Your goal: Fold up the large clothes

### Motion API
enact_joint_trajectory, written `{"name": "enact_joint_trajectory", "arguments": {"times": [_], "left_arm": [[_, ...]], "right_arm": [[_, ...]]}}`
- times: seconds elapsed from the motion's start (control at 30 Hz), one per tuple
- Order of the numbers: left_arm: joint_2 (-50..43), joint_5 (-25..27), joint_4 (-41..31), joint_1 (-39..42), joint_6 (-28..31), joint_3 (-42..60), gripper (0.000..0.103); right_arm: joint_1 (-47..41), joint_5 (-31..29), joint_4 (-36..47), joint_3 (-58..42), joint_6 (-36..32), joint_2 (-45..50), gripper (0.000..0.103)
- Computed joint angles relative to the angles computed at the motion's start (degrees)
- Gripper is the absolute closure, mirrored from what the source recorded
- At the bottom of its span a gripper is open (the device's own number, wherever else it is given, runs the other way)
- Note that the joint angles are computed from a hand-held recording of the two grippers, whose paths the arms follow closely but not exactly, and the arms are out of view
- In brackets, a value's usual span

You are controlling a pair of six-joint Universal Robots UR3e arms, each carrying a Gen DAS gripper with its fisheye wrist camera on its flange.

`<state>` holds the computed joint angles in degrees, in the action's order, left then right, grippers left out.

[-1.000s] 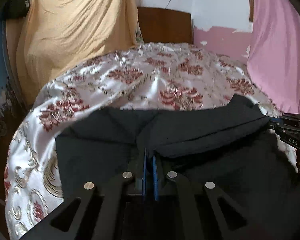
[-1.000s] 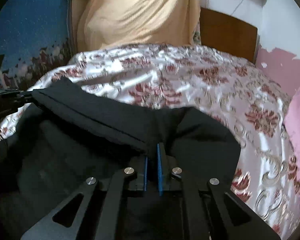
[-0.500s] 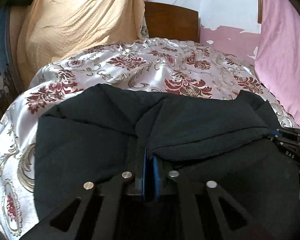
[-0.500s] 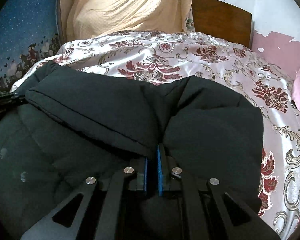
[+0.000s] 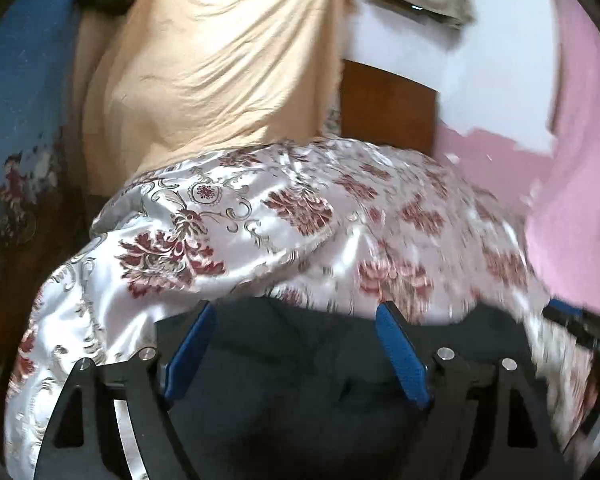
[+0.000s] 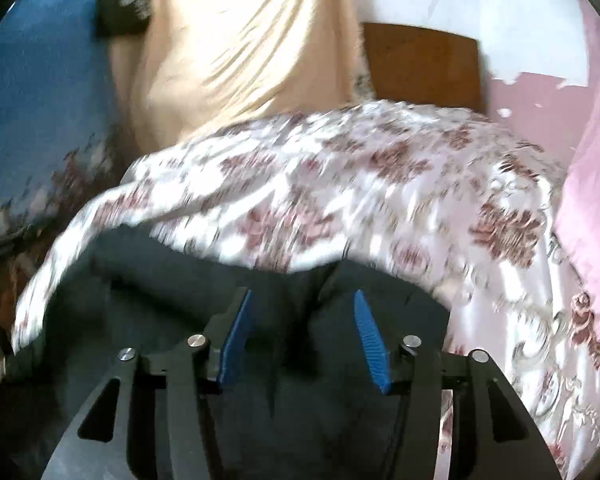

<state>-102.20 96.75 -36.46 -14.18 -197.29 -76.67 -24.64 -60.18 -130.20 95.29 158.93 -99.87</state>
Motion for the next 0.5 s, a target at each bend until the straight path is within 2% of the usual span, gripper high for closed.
{"name": "enact_joint_trajectory", "arguments": {"times": [0.1, 0.17, 0.27, 0.33, 0.4, 0.47, 0.5], "left_arm": [[-9.3, -3.0, -8.9, -1.0, -2.3, 14.0, 0.022], [-12.7, -3.9, -10.7, -2.0, -1.9, 17.2, 0.022], [-14.4, -2.9, -10.3, -4.1, 2.1, 14.2, 0.022], [-14.0, -0.6, -8.3, -5.4, 6.3, 9.7, 0.02], [-11.1, -0.6, -3.0, -5.3, 10.5, 1.2, 0.02], [-9.2, -1.9, 0.3, -4.4, 10.9, -3.4, 0.019], [-8.7, -2.8, 1.9, -3.9, 10.7, -5.1, 0.019]], "right_arm": [[5.2, -1.4, 0.9, -11.8, 9.8, 11.0, 0.055], [8.5, -1.5, -0.2, -15.1, 12.0, 16.2, 0.055], [12.4, -4.0, -3.4, -11.2, 9.5, 17.7, 0.055], [15.5, -9.9, -6.7, -6.0, 5.4, 17.5, 0.055], [15.9, -12.9, -11.2, 0.2, 1.5, 16.0, 0.055], [14.5, -13.2, -15.2, 5.5, -0.9, 13.6, 0.054], [13.5, -13.3, -17.6, 8.1, -2.0, 12.6, 0.047]]}}
